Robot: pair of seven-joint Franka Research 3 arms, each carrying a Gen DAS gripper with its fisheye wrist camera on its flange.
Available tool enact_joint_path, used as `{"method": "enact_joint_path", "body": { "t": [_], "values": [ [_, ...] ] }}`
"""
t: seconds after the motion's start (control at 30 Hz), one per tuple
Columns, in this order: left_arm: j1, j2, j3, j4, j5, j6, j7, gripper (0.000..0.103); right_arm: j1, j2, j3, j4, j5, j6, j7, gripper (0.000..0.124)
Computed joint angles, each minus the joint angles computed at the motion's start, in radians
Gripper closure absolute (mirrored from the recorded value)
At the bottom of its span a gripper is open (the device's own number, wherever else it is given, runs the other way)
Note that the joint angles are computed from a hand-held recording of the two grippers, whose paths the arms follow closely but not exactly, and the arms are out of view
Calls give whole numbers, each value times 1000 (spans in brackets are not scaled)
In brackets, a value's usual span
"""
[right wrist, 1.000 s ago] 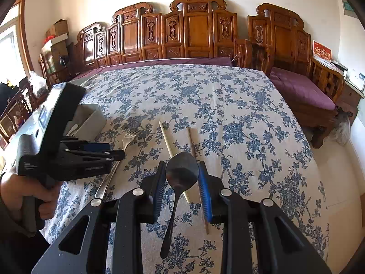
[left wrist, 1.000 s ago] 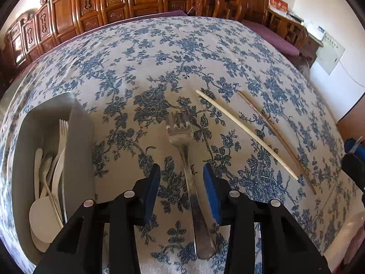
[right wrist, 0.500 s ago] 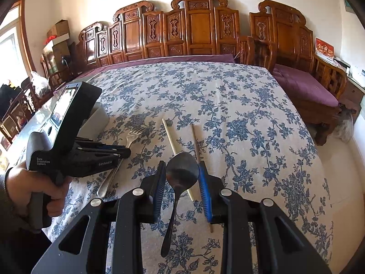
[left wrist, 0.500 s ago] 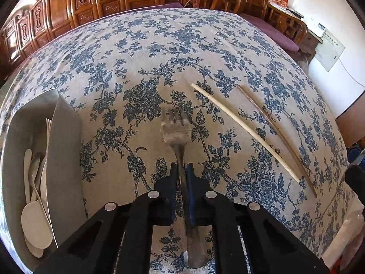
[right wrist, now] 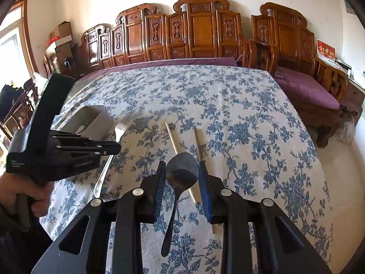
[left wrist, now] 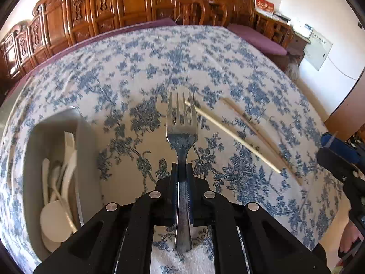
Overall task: Organize utensils
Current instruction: 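Carry the metal fork into the grey tray and open the left tool while the right tool holds its spoon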
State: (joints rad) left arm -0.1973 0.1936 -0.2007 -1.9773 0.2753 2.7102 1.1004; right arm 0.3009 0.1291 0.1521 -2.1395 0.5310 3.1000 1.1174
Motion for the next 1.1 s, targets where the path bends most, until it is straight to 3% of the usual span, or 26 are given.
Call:
{"method": "enact_joint_path", "body": {
  "t": [0.43, 0.67, 0.77, 1.1],
  "values": [
    [-7, -64, 0, -78, 52, 109, -25, 97, 5, -20, 13, 0, 50, 16, -51, 93],
    [-12, 28, -7, 11, 26, 68, 12, 97, -7, -21, 12, 2, 96, 8, -82, 93],
    [-15, 32, -1, -1, 34, 110, 2, 97, -9, -23, 11, -2, 108, 10, -93, 93],
    [-42, -109, 39, -167, 251, 295, -160, 97, -2, -28, 12, 1, 139, 16, -132, 93]
  ]
}}
